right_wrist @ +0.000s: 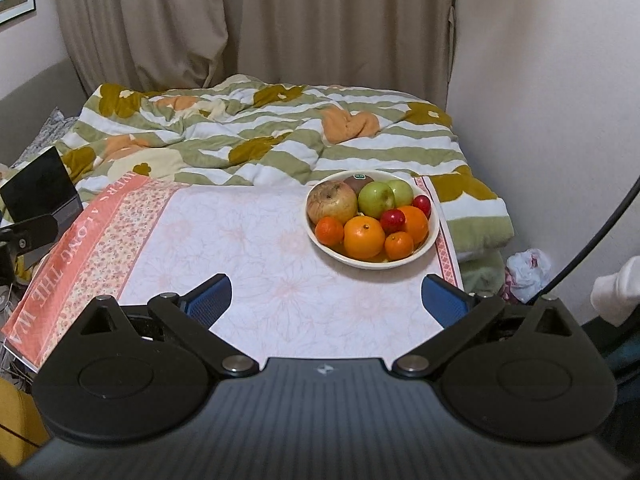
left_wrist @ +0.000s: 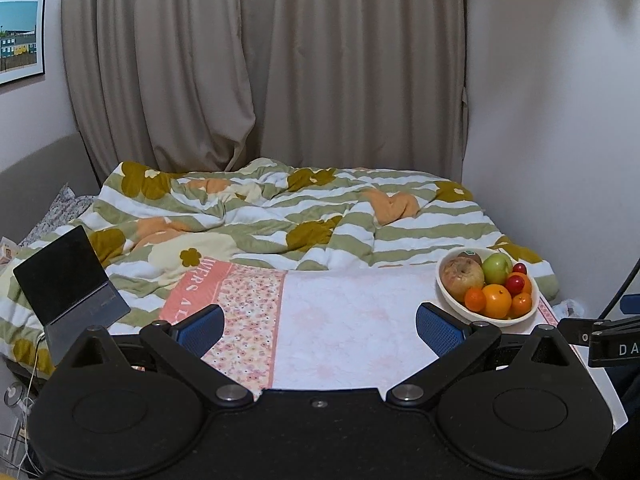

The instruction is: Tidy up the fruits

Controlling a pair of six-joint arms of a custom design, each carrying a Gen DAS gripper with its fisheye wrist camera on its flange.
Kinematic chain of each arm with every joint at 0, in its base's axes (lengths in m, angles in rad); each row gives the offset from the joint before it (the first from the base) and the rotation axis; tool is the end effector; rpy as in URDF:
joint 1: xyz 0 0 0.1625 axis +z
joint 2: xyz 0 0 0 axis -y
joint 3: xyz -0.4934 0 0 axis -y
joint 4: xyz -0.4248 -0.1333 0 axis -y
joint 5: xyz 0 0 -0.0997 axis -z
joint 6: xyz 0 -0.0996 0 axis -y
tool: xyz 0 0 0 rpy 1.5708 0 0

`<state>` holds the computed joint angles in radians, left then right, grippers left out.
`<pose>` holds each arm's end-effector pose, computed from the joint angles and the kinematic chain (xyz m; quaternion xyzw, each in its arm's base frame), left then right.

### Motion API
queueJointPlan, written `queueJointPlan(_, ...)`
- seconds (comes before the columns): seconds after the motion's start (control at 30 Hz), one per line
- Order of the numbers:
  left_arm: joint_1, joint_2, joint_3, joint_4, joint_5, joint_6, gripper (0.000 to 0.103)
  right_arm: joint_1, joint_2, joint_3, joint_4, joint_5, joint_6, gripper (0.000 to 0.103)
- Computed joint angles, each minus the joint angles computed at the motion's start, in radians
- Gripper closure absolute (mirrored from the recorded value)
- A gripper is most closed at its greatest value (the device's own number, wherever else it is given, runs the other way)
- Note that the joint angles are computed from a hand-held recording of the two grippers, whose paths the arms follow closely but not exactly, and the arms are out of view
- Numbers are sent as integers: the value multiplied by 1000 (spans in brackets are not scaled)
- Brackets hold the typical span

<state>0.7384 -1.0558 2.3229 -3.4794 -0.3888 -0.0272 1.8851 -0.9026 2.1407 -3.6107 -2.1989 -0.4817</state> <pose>-0.1977 -0.4848 0.2160 0.1471 0.7939 -0.4583 0.3716 0.2478 -0.5206 0.1639 0.2283 -0.8540 0.3461 0.3145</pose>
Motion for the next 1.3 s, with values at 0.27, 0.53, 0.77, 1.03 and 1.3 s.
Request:
queueJointPlan(0.27, 12, -24, 6, 20, -26, 6, 0, 8, 5, -2, 16, -28, 30, 0)
queueJointPlan(0.53, 15, -29, 7, 35, -27, -6, 0, 7, 6, -3, 22, -26, 32, 0)
queueJointPlan(0.77, 19, -31, 10, 25, -27, 8, 0, 12, 14, -11, 41, -32, 52, 0)
queueJointPlan(1.03, 21, -38, 12, 33, -29, 4, 0, 13, 17, -14, 45, -35, 59, 0)
queueJointPlan(1.3, 27, -48, 14, 45, -40, 0, 0, 14, 19, -15, 48, -34, 66, 0)
